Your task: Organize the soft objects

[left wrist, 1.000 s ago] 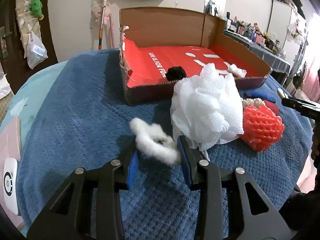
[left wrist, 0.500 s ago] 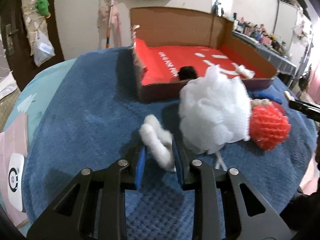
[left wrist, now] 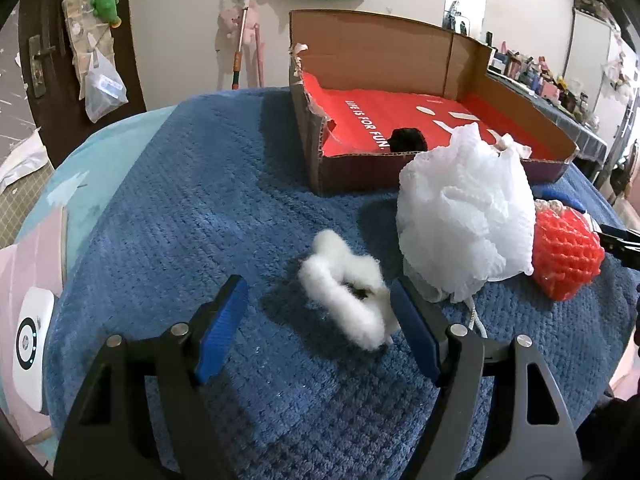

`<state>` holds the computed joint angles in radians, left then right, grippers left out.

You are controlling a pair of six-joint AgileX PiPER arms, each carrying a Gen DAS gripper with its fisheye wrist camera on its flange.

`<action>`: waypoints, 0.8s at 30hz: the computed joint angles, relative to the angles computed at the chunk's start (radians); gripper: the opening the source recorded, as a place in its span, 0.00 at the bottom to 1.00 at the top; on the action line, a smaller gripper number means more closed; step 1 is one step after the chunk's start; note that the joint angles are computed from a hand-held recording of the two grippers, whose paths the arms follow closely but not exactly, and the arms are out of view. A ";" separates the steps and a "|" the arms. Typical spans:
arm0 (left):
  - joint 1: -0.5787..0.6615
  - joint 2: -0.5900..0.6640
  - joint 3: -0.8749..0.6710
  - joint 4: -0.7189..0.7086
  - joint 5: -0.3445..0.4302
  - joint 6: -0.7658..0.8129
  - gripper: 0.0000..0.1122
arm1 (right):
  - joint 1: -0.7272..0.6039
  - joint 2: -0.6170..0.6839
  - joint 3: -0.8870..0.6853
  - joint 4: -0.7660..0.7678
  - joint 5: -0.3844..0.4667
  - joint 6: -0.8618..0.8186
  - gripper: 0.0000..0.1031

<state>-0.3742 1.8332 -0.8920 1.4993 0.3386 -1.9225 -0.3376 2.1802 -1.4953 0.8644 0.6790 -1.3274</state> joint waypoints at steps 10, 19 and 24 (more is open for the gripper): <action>0.006 0.027 -0.048 -0.100 -0.036 0.147 0.65 | 0.006 0.011 -0.016 0.002 -0.026 -0.001 0.73; 0.015 0.041 -0.058 -0.165 -0.030 0.219 0.63 | 0.016 0.016 -0.021 -0.003 -0.042 0.010 0.73; 0.011 0.031 -0.040 -0.122 -0.040 0.165 0.50 | 0.015 0.019 -0.018 0.011 -0.031 -0.018 0.53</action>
<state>-0.3634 1.8642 -0.9324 1.3775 0.2982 -1.7574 -0.3224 2.1988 -1.5131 0.8752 0.6483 -1.3454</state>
